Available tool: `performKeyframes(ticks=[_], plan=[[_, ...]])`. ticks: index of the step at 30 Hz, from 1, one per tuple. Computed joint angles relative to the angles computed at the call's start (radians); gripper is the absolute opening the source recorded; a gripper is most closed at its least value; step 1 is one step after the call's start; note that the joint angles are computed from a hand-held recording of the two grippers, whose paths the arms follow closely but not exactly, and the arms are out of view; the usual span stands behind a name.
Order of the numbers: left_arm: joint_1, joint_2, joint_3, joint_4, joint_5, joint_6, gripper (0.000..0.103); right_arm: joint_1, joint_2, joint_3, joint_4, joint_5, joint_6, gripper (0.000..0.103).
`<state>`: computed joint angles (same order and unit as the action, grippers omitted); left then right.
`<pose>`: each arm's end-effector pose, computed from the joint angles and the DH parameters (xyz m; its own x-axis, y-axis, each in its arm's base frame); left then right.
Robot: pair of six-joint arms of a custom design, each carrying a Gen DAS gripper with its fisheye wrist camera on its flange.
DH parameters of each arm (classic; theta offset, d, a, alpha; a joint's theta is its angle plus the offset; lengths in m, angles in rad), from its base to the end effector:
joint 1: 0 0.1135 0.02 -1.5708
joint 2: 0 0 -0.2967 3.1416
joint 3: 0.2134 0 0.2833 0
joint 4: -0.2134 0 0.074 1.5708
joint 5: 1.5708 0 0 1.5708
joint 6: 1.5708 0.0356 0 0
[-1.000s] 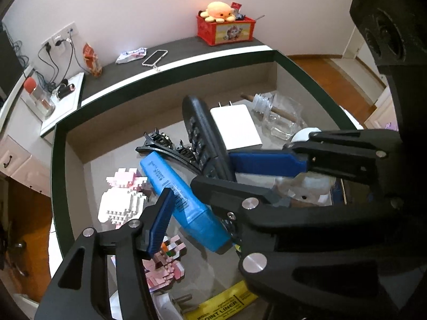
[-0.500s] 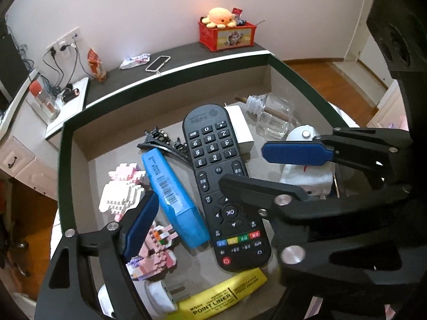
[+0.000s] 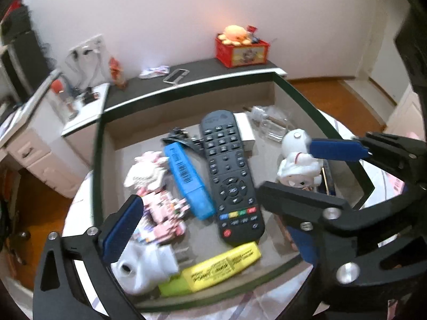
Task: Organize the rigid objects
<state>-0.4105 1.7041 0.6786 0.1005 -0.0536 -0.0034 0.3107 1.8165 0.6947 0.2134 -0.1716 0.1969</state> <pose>0.2944 -0.1261 0.1145 -0.7335 0.3156 -0.6020 0.3665 0.9295 0.0407 0.3157 0.1077 0.0919 -0.8148 -0.0592 -0.5768 -0.2466 0.9357 0.2524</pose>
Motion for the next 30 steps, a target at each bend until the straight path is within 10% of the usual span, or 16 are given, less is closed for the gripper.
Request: performKeyframes(ticks=[6, 16, 30], plan=[[-0.04, -0.203, -0.14, 0.035, -0.139, -0.041, 0.103, 0.066, -0.167, -0.12, 0.029, 0.101, 0.019, 0.103], [-0.15, -0.595, -0.325, -0.103, -0.284, -0.125, 0.103, 0.259, -0.562, -0.349, 0.033, 0.38, 0.079, 0.103], [-0.666, -1.247, -0.366, -0.732, -0.706, -0.526, 0.103, 0.762, -1.083, -0.509, -0.381, 0.875, 0.411, 0.103]])
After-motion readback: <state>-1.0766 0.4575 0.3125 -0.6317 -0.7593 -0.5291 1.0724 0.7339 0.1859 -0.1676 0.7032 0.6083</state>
